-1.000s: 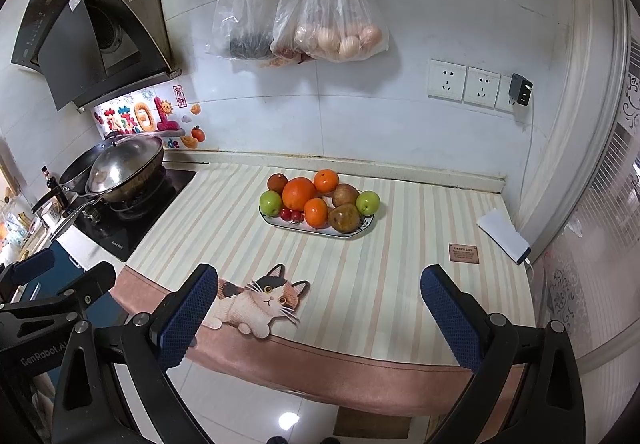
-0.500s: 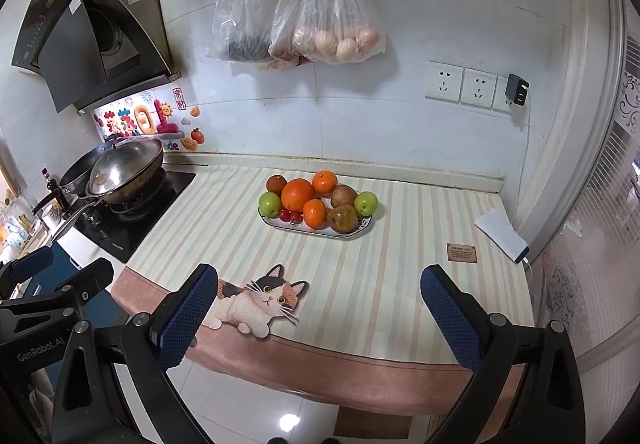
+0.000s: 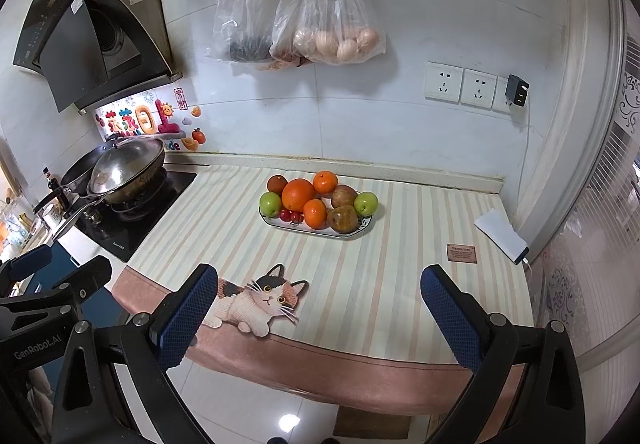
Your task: Organize fruits
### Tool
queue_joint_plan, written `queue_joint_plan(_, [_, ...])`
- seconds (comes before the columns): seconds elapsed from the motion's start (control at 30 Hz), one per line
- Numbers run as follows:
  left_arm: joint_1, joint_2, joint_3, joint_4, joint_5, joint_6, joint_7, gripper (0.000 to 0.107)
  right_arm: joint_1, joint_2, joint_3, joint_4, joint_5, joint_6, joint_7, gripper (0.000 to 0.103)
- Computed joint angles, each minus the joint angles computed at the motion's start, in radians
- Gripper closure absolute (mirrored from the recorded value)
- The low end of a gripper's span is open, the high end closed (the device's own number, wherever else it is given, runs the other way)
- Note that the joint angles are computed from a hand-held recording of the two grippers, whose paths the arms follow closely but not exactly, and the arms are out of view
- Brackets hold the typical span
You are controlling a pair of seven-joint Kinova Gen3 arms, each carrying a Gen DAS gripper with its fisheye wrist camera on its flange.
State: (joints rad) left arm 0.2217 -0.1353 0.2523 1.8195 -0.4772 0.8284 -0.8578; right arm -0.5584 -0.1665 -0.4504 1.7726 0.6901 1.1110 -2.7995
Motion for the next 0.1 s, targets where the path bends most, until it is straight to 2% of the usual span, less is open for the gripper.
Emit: queue_joint_plan(0.1, [-0.001,-0.003,-0.003,0.003,0.004,-0.007,-0.006,0.005,0.0,0.0,0.002,0.0,-0.002,-0.001,0.0,0.0])
